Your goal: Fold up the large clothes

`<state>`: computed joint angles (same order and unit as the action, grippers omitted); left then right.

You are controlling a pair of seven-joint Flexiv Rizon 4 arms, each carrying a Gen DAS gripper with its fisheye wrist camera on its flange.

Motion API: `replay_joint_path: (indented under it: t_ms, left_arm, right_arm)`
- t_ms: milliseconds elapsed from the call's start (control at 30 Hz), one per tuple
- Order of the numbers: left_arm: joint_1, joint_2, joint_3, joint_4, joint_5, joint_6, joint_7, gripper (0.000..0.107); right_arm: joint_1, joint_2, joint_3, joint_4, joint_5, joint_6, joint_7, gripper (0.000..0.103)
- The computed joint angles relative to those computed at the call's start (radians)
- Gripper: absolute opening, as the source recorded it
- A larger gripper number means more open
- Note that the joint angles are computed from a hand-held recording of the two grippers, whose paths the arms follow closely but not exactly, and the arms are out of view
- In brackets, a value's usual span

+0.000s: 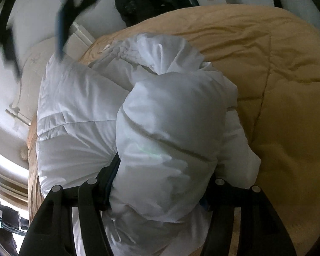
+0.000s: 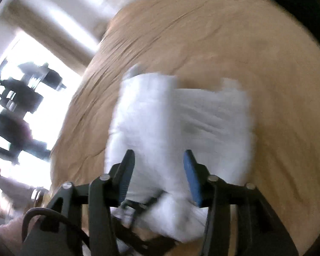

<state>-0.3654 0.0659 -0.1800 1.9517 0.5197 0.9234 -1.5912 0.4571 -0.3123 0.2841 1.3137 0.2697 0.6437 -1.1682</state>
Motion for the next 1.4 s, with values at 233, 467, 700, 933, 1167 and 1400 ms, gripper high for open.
replay_joint_path:
  t_ms: [233, 467, 700, 933, 1167, 1400]
  left_arm:
    - [0.003, 0.140, 0.113, 0.135, -0.349, 0.018, 0.450, 0.062]
    - [0.055, 0.280, 0.261, 0.091, -0.709, -0.300, 0.740, 0.063]
    - [0.232, 0.011, 0.344, -0.135, -1.248, -0.375, 0.607, 0.069]
    - [0.315, -0.297, 0.201, -0.327, -1.321, -0.444, 0.429, 0.067]
    - [0.324, -0.377, 0.144, -0.449, -1.038, -0.457, 0.281, 0.072]
    - [0.290, -0.387, 0.140, -0.503, -0.926, -0.500, 0.212, 0.076]
  right_arm:
    - [-0.021, -0.252, -0.010, -0.276, 0.079, -0.316, 0.071, 0.000]
    - [-0.011, -0.222, -0.017, -0.176, 0.048, -0.255, 0.085, 0.000]
    - [0.055, -0.128, -0.046, 0.040, -0.097, -0.053, 0.197, 0.000]
    - [0.144, -0.021, -0.066, 0.227, -0.375, 0.032, 0.433, 0.000]
    - [0.213, 0.167, -0.076, 0.521, -0.876, 0.278, 0.777, 0.000]
    - [0.218, 0.174, -0.049, 0.727, -1.290, 0.447, 1.134, 0.002]
